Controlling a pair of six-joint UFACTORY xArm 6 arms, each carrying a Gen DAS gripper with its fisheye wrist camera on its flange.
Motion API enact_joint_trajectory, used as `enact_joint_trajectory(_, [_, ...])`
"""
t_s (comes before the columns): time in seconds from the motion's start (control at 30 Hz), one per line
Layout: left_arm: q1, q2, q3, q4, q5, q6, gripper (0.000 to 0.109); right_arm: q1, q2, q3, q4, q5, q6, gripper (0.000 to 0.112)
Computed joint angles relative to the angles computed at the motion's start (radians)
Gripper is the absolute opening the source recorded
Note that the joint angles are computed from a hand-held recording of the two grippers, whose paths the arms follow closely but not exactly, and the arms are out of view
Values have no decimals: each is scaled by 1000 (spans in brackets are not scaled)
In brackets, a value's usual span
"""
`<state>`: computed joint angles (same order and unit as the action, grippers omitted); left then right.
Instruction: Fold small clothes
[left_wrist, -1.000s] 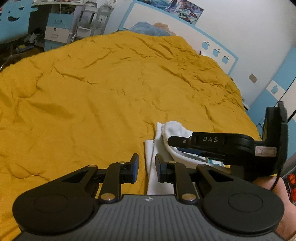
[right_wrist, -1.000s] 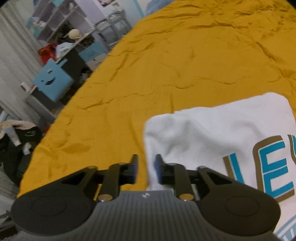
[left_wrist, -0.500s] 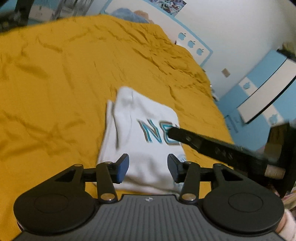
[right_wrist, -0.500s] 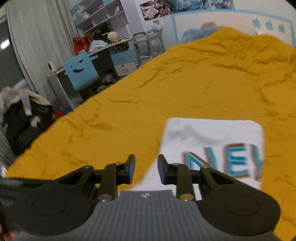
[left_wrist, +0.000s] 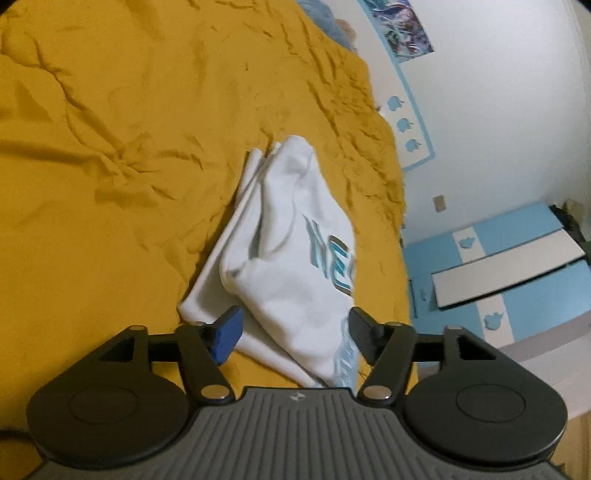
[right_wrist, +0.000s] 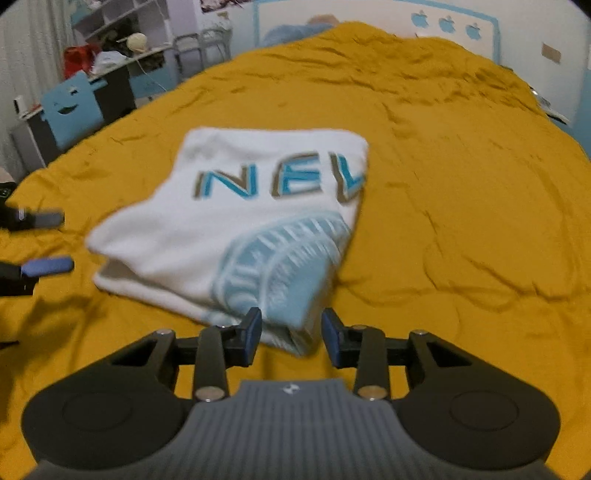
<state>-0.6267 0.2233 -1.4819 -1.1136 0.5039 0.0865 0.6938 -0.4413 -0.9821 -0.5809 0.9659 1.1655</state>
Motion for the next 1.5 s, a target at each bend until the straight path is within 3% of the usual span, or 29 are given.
enact_joint_trajectory(0.07, [-6,56,-57,115,13,-97,76,-2,-6,16,12,-3,5,35])
enact_joint_trajectory(0.2, [-13,143,-144,214,22,-191,72,4,31,-4,-5,-20,-18,42])
enact_joint_trajectory(0.27, [-19,167,-171,286,7,-231,36,13,58,-26,-15,-18,-35,51])
enact_joint_trajectory(0.33, [-23,173,-189,266,-2,-186,19,21,83,-48,-30,-24,-47,60])
enact_joint_trajectory(0.5, [-46,127,-183,286,-55,-144,13,28,182,-136,-82,-26,-61,77])
enact_joint_trajectory(0.63, [-58,132,-233,385,-42,-205,12,22,282,-221,-123,-52,-86,77])
enact_joint_trajectory(0.77, [-58,122,-227,389,-41,-203,12,54,390,-333,-211,67,-153,78])
enact_joint_trajectory(0.93, [-47,117,-214,371,-32,-207,12,56,355,-312,-228,208,-115,57])
enact_joint_trajectory(1.1, [-38,126,-224,355,-8,-194,12,45,195,-155,-199,240,-91,49])
enact_joint_trajectory(1.27, [-35,116,-228,390,16,-215,12,40,85,-57,-161,155,-48,12])
enact_joint_trajectory(1.3, [-36,109,-225,399,16,-207,12,42,84,-58,-163,141,-50,0])
enact_joint_trajectory(1.4, [-32,94,-200,515,23,-245,12,53,91,-74,-154,131,-57,0])
enact_joint_trajectory(1.5, [-12,109,-173,549,63,-309,12,48,85,-54,-114,96,-60,0])
